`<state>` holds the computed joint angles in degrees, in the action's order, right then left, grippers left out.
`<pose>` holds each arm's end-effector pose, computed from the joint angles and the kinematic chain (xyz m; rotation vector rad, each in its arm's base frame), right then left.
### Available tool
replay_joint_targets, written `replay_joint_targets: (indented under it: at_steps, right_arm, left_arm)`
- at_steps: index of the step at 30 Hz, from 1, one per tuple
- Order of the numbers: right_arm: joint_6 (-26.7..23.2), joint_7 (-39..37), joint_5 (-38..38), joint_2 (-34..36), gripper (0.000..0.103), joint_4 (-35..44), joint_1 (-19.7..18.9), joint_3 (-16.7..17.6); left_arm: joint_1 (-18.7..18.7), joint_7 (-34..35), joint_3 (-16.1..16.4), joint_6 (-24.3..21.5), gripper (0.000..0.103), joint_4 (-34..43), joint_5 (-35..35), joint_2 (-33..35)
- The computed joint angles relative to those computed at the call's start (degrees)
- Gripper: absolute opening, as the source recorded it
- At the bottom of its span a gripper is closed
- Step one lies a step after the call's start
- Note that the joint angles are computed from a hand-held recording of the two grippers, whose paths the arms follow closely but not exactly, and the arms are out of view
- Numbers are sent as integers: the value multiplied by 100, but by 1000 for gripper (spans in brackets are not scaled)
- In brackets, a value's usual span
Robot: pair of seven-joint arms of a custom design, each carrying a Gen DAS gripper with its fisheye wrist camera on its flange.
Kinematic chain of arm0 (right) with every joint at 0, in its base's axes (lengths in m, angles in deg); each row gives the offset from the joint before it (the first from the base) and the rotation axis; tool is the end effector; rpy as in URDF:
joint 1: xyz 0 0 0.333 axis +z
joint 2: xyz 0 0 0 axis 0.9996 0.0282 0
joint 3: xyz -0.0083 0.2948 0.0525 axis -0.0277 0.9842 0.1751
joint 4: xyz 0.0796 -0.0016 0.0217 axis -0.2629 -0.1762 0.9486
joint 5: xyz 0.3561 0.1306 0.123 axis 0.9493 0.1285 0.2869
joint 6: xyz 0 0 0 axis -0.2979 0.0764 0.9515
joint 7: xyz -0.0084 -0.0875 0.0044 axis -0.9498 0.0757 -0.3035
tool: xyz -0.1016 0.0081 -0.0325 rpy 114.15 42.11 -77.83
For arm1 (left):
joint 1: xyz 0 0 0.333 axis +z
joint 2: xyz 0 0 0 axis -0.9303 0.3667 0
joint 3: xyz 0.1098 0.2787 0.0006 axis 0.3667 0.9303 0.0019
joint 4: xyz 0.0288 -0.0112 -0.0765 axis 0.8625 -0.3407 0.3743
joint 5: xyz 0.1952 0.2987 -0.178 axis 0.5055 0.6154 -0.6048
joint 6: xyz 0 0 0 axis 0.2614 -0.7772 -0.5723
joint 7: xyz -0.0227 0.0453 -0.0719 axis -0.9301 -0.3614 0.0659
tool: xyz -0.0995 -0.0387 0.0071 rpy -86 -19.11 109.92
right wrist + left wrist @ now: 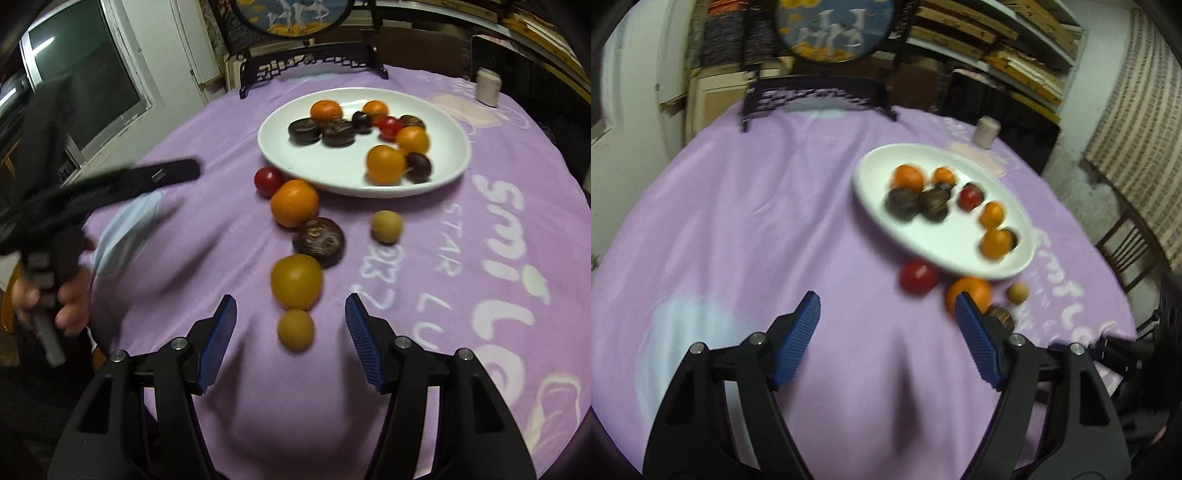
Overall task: Organize fruits
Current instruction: 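Grasp an orange-yellow tomato with the right tool while the left tool grasps a small yellow fruit, then carry both fruits over the plate and open both tools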
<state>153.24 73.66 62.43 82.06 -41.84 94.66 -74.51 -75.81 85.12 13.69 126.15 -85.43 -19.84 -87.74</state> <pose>0.5704 0.0607 0.3920 -2.2211 1.1283 -0.1102 0.5348 -0.2045 0.4067 -2.0012 1.5747 -0.8839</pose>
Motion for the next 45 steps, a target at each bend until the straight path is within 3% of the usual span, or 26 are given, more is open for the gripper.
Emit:
replay_joint_targets:
  at_steps: [3,4,6,7,9,12,15,16,21,23,27,29,31,45]
  right_arm:
    - [-70,286,-132,279,61,240,46,55]
    - [-30,470,-289,403,56,327,70,71]
    - [170,510,-311,485,35,354,73,122]
    - [196,479,-294,480,35,354,58,138]
    - [154,338,-95,392,35,300,-19,138]
    - [618,203,141,122,35,86,-61,83]
    - [1153,416,148,5,35,-9,-116,-32]
    - [1179,452,156,-3,35,-13,-147,-66]
    - [893,427,326,-36,35,-47,-328,-194]
    - [782,322,405,-62,35,-97,-380,-219]
    - [579,150,533,-69,35,-125,-457,-265]
    - [507,70,600,-87,35,-146,-476,-269]
    - [421,10,644,-70,35,-131,-497,-280]
    - [336,38,570,70,35,-22,-520,-230]
  left_arm:
    - [55,-267,-11,11,77,-385,149,-335]
    - [87,-336,-40,-7,77,-501,182,-439]
    - [141,-301,-108,10,77,-610,105,-524]
    - [149,-193,-138,36,77,-634,-7,-534]
    - [81,342,-202,128,77,-631,-487,-460]
    - [-62,1215,-284,353,77,-544,-1196,-270]
    - [-247,2616,-453,512,77,-354,-2379,23]
    - [-272,3268,-591,507,77,-239,-2967,171]
    - [-449,4509,-832,139,75,363,-3965,747]
    - [-584,4589,-770,-34,72,568,-4007,919]
    - [-755,4666,-695,-337,46,866,-4085,1183]
    - [-1029,4246,-397,-397,40,979,-3597,1246]
    - [-1069,4126,-361,-435,25,1037,-3470,1293]
    - [-1018,3859,-335,-386,25,1002,-3145,1173]
